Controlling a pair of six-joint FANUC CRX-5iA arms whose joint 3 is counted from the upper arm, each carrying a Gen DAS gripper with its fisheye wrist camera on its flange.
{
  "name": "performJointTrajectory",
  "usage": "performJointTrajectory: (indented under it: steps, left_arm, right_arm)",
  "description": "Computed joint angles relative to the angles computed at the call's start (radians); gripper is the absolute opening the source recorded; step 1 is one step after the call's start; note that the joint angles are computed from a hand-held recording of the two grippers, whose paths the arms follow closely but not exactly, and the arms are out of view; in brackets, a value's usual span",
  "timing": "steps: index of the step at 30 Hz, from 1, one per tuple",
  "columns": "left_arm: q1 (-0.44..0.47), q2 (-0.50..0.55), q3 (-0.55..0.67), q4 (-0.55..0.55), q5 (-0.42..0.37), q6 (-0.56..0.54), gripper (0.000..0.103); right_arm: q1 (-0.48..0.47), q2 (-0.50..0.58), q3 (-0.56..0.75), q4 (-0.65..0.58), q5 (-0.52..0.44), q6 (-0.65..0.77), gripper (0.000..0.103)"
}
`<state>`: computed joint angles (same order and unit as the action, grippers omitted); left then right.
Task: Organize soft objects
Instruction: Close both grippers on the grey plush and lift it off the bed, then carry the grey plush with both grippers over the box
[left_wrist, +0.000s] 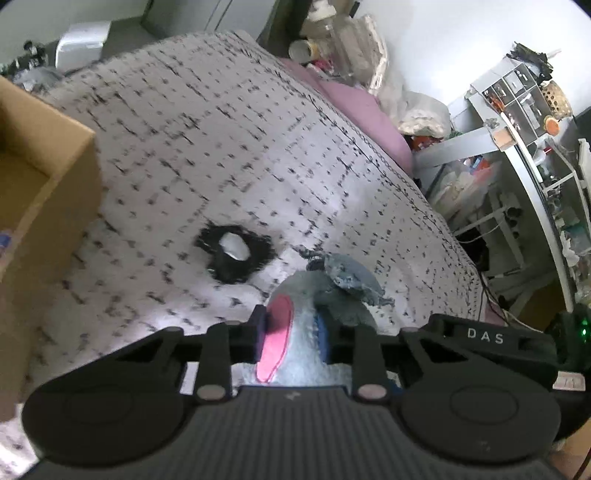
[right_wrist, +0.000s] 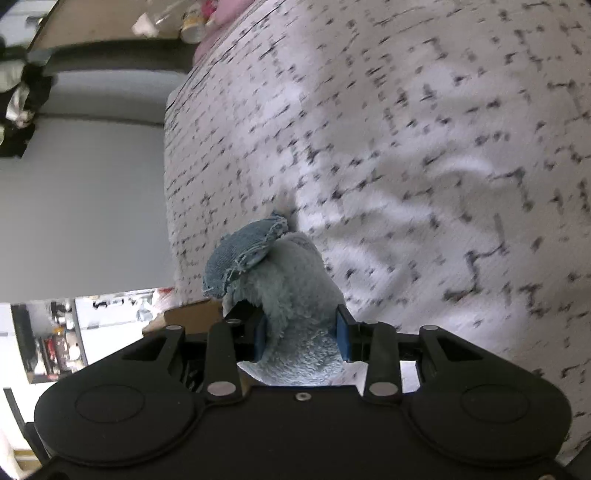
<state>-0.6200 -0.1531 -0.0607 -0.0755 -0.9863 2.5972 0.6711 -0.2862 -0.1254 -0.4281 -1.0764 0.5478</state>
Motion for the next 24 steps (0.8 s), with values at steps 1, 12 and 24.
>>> performJointTrajectory:
  steps: [1, 12, 24]
  left_arm:
    - [-0.004, -0.012, -0.001, -0.015, -0.01, 0.008, 0.025]
    - [-0.05, -0.097, 0.029, -0.169, -0.223, 0.015, 0.019]
    - [-0.05, -0.2, -0.012, -0.211, -0.236, 0.053, 0.019]
  right_arm:
    - [0.008, 0.0, 0.001, -0.008, 0.007, 0.003, 0.037]
    - [0.154, 0.0, -0.008, 0.034, 0.101, -0.017, 0.049]
    - [0.291, 0.025, 0.03, 0.194, 0.124, -0.048, 0.035]
